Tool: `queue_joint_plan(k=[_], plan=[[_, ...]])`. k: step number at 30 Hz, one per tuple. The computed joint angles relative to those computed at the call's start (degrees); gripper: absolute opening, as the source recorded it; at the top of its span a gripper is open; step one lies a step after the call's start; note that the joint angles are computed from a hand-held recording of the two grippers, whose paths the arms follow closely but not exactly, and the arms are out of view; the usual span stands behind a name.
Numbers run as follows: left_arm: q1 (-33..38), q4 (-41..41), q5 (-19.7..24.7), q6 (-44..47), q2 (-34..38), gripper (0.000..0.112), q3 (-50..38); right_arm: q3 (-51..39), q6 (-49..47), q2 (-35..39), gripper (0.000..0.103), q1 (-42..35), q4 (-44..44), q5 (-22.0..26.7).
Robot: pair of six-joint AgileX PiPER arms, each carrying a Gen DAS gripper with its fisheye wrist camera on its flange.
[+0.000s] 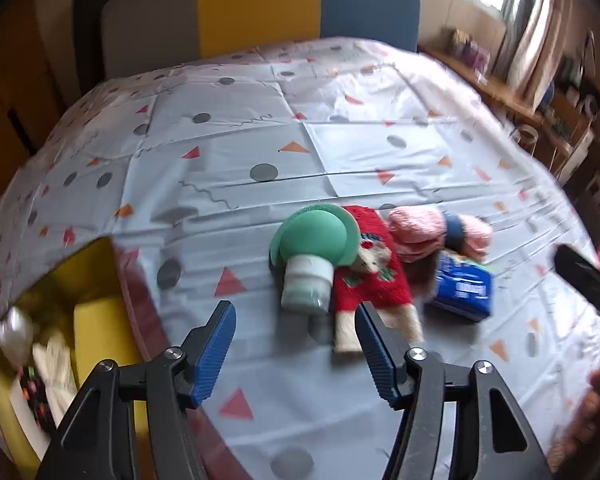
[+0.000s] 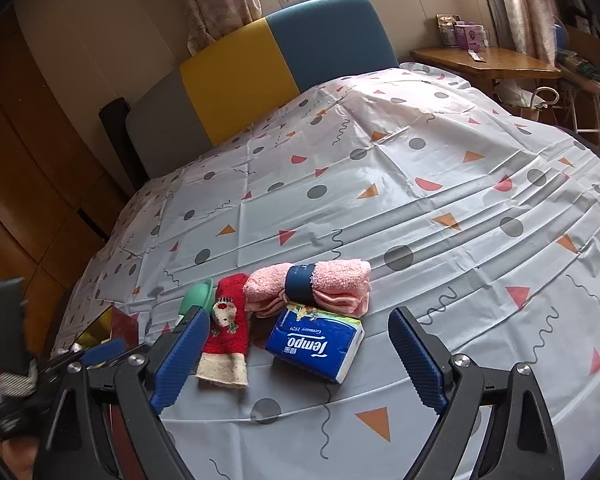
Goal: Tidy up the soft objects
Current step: 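Grasp the green-capped bottle with the left gripper, then carry the green-capped bottle toward the tray with left while right approaches the blue Tempo tissue pack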
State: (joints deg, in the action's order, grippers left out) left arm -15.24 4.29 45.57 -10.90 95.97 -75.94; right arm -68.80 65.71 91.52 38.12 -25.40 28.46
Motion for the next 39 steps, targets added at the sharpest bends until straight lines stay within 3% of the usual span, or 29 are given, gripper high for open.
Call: queue_joint_plan(k=[1,7,8,9,12,16,20,31,39], plan=[[-0.16,-0.06,0.34,0.19,1.98,0.054,-1.61,0.11,0.05,-0.07,0.092,-0.06,0.11,-0.16],[-0.15,-1.83,0.94,1.83,10.77,0.053,-8.08,0.64,-1.50,-0.19,0.092,-1.16,3.14,-1.39],[0.25,-3.15,1.28,2.64,11.76,0.049,-8.75,0.79,-1.98,-0.21,0.092,-1.40,3.91,-1.77],[0.48,-3.72,1.56,2.71,12.75,0.037,-9.38,0.89,-2.03,-0.22,0.092,-1.51,3.98,-1.87],[1.24,-5.96,-0.83,4.21,13.04,0.036,-8.21,0.79,-1.00,-0.09,0.092,-1.35,2.76,-1.54],[1.67,-9.36,-4.69,5.58,8.51,0.036,-2.78,0.85,-0.48,0.00,0.092,-1.58,2.33,-1.37],[-0.50,-6.34,-8.02,3.87,1.45,0.036,4.13,1.23,0.58,-0.17,0.092,-1.97,1.84,-1.20],[-5.84,-8.44,-7.78,2.66,-16.46,0.036,21.32,3.73,0.27,-0.67,0.092,-4.91,7.10,-2.31],[-17.65,1.64,-9.44,-6.19,-22.85,0.036,31.69,3.35,-7.50,1.26,0.092,-6.54,15.68,-2.12]])
